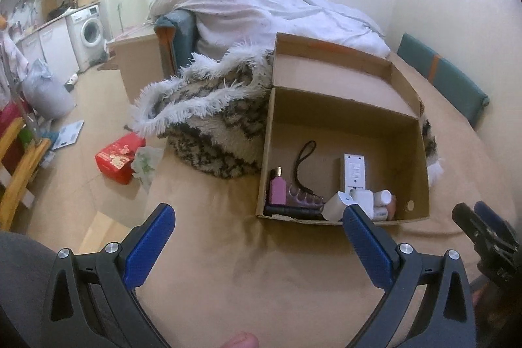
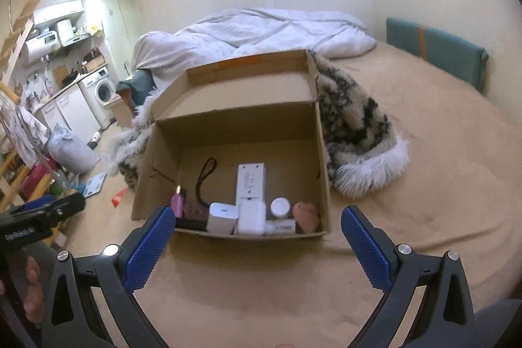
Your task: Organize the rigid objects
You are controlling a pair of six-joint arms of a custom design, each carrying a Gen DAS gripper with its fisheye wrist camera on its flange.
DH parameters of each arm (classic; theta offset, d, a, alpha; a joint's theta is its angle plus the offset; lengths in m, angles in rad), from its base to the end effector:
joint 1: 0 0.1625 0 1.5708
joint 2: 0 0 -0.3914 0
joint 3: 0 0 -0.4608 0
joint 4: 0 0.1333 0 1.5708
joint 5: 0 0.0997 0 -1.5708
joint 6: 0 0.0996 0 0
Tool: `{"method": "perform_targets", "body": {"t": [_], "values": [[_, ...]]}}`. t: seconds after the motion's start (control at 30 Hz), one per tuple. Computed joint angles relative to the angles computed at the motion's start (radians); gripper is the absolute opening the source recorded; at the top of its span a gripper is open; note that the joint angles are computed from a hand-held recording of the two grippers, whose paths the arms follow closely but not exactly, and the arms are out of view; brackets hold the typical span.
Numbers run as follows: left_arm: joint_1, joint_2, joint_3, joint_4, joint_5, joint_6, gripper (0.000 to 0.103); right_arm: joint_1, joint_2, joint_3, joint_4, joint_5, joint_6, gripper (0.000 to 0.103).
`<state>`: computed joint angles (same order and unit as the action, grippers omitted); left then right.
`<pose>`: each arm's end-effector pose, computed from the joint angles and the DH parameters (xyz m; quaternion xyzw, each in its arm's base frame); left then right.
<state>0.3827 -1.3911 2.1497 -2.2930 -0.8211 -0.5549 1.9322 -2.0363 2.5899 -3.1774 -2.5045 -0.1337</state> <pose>-0.3900 -0.3738 0.1541 0.2960 0.8821 -0.2692 0.2486 0.1619 -0.2778 0.3273 -0.0301 -0.8039 0.4900 0.3356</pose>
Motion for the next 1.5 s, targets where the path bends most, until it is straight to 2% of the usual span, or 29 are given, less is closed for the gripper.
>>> {"method": "perform_targets", "body": {"t": [0.13,0.27,1.5], "values": [[-0.001,0.006,0.000,0.014,0.006,-0.002,0.102,-0.010,-0.012,0.001,0.040,-0.007,0.028,0.103],[0.003,0.013,-0.006,0.015,-0.002,-0.002,0.102,-0.004,0.006,-0.003,0.015,-0.015,0.012,0.103],[-0.004,0.008,0.008,0.019,-0.009,0.018,0.102,-0.012,-0.001,0.000,0.042,-0.011,0.017,0.103]]}}
